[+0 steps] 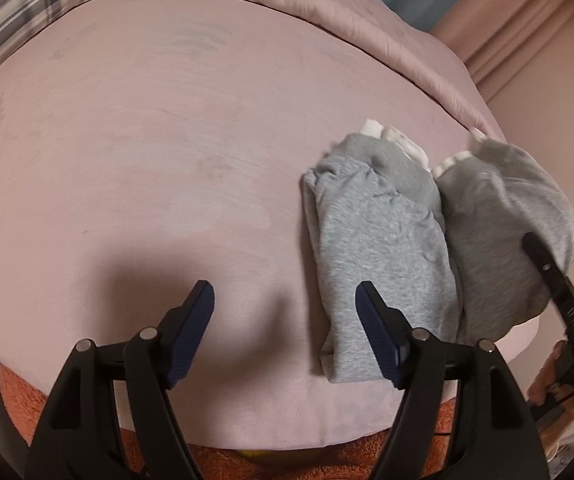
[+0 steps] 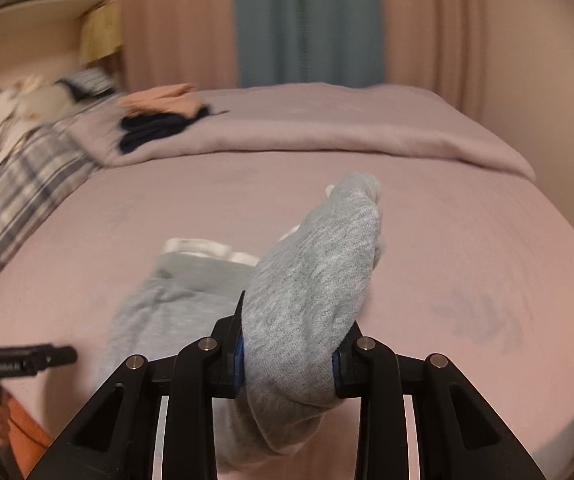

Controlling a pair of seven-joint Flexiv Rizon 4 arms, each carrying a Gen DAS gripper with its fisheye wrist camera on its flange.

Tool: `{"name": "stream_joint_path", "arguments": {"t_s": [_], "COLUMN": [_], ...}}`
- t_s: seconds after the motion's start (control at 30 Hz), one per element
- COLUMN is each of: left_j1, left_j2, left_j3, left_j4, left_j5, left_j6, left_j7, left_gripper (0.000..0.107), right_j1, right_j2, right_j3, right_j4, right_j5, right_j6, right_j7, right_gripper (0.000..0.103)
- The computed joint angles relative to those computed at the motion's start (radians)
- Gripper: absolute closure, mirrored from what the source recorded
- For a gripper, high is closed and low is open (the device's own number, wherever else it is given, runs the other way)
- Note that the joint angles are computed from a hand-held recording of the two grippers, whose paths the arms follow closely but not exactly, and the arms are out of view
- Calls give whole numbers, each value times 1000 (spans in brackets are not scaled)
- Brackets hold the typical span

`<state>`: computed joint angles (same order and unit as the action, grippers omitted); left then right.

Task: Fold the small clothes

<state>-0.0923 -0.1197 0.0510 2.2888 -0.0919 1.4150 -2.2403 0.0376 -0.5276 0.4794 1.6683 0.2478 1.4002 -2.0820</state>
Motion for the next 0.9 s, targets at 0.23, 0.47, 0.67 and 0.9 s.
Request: {"name": "stream_joint_path", "arguments": {"t_s": [0.23,0.47,0.67,0.9], "left_j1": [16,33,31,17], "left_j2": [63,61,49,39], "left_j3": [31,4,-5,-2], "left_j4": [30,43,32,6], "left_j5": [122,82,53,68], "left_j6": [-45,-38,-42,-35], "left_j7": [-112,-79,-42,-45], "left_gripper": [33,33,32,27], "right_j1": [33,111,125,60], "right_j2": [-27,-49,-48,-54], "right_j3": [51,-3,-31,-11], "right_j4": [-18,-49,-42,-136], "right_j5": [-1,24,87,235], "right_j6": [-99,-286,-321,-524], "right_j7": [-85,-104,-125,-180], "right_gripper": [71,71,69,52]}}
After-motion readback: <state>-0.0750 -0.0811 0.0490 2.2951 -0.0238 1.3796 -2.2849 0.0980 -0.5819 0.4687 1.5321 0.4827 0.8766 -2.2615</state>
